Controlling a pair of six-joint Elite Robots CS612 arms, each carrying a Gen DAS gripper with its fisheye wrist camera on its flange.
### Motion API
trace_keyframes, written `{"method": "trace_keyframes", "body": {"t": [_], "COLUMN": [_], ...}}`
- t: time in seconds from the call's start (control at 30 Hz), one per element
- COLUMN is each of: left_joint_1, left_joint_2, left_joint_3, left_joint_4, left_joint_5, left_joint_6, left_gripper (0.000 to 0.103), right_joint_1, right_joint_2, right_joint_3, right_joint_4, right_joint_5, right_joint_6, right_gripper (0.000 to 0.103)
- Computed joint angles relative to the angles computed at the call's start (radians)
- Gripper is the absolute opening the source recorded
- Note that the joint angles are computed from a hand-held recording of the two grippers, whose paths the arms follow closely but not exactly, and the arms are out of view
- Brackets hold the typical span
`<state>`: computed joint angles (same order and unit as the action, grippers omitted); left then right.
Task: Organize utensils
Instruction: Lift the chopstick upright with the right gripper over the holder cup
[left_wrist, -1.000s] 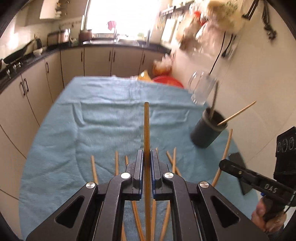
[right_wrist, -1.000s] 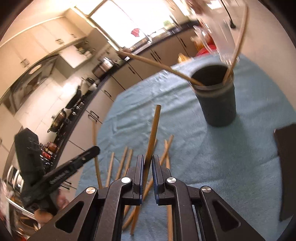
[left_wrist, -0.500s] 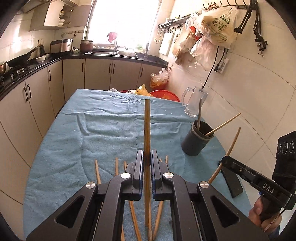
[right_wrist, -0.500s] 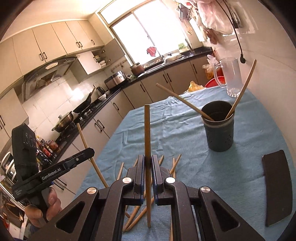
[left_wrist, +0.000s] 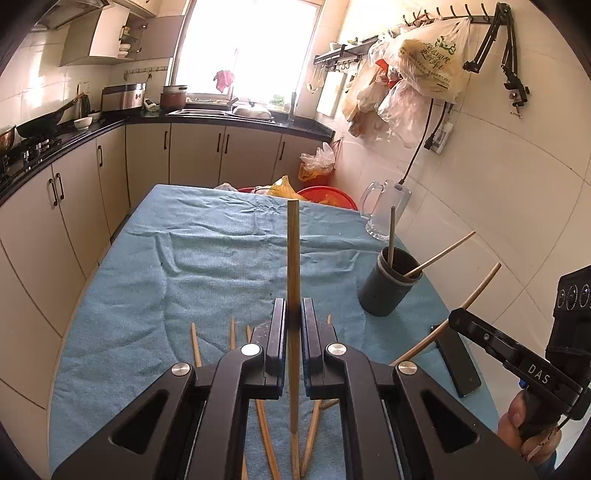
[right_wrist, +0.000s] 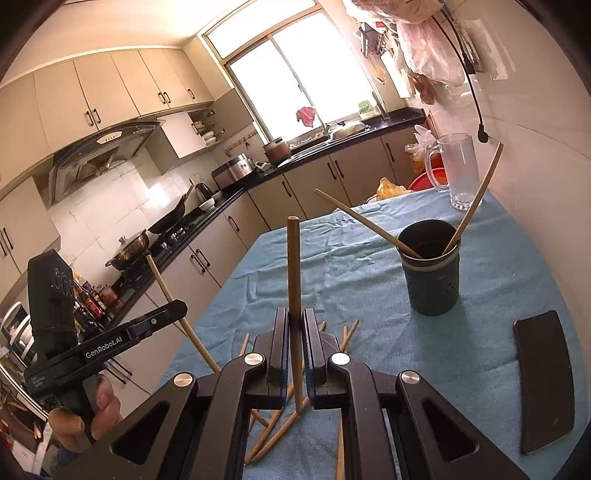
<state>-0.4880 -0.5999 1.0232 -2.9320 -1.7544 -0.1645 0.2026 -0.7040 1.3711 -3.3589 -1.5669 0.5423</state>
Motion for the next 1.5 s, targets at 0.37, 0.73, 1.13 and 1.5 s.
{"method": "trace_keyframes", "body": {"t": [0.37, 0.73, 1.13, 1.5], "left_joint_1": [-0.001, -0.007, -0.026, -0.046], "left_joint_2": [-0.006, -0.008, -0.009, 0.002], "left_joint_3": [0.003, -0.005, -0.032, -0.09], "left_joint_4": [-0.001, 0.006, 0.015, 0.047], "left_joint_5": [-0.007, -0.02, -0.043, -0.094], "left_joint_6": [0.005, 0.022, 0.06, 0.104], "left_gripper": [0.006, 0.006, 0.006, 0.006], "right_joint_1": [-0.002, -0.006, -0.021, -0.035], "right_joint_2": [-0.007, -0.017, -0.044, -0.073], "right_joint_3": [0.012, 0.031, 0.084, 0.132], "right_joint_4": [-0.021, -0.044, -0.115, -0.179], "right_joint_5": [-0.01, -0.027, -0.067, -0.12], "right_joint_6": [0.005, 0.017, 0.051, 0.075], "right_gripper": [0.008, 0.008, 0.008, 0.008]}}
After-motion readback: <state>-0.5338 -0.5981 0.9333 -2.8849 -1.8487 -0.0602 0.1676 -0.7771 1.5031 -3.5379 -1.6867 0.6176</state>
